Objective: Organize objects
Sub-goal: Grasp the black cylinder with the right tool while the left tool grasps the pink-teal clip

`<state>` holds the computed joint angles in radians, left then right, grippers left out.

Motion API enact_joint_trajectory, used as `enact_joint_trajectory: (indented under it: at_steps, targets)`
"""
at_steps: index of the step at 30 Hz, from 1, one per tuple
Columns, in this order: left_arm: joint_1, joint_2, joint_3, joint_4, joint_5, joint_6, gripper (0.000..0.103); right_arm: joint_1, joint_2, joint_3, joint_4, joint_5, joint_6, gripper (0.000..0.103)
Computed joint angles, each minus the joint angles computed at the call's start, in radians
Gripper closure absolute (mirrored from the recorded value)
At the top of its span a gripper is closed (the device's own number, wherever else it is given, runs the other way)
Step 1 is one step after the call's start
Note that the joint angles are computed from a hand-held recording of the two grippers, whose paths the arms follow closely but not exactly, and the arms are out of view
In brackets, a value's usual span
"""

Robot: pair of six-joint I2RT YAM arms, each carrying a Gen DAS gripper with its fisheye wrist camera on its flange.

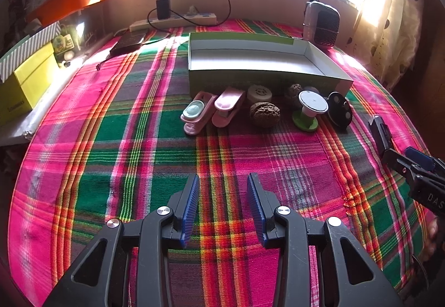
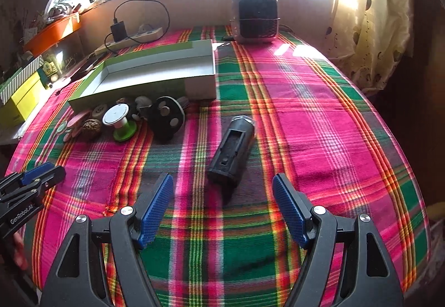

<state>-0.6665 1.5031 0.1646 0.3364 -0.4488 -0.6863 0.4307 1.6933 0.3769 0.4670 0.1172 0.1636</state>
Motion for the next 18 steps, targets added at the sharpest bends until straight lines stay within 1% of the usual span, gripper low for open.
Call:
enact_joint_trajectory:
  at_steps: [2,5,8,11,12,14,15,16,18]
  targets:
    - [0.026,-0.008,-0.01,0.007,0.007,0.013,0.069,-0.026,0.02,0.031,-0.025,0.001,0.005,0.029]
    - [0.084,-0.025,-0.024,0.018,0.035,0.032,0.069,-0.071,0.046,0.066,-0.049,-0.033,-0.004,0.029]
    - [0.144,-0.038,-0.033,0.034,0.078,0.059,0.069,-0.084,0.078,0.105,-0.068,-0.048,-0.005,0.029]
    - [0.185,-0.04,-0.036,0.047,0.096,0.086,0.069,-0.089,0.104,0.139,-0.089,-0.055,-0.007,0.03]
    - [0.2,-0.04,-0.037,0.052,0.104,0.096,0.069,-0.09,0.11,0.148,-0.098,-0.057,-0.004,0.033]
    - [0.241,-0.041,-0.036,0.06,0.129,0.118,0.069,-0.093,0.119,0.163,-0.107,-0.054,-0.002,0.037]
    - [0.259,-0.043,-0.036,0.066,0.136,0.127,0.069,-0.096,0.123,0.169,-0.108,-0.055,-0.004,0.042]
    - [0.279,-0.043,-0.034,0.071,0.144,0.139,0.069,-0.1,0.126,0.174,-0.109,-0.057,-0.006,0.044]
    - [0.306,-0.049,-0.03,0.078,0.16,0.163,0.069,-0.105,0.131,0.184,-0.11,-0.065,-0.012,0.054]
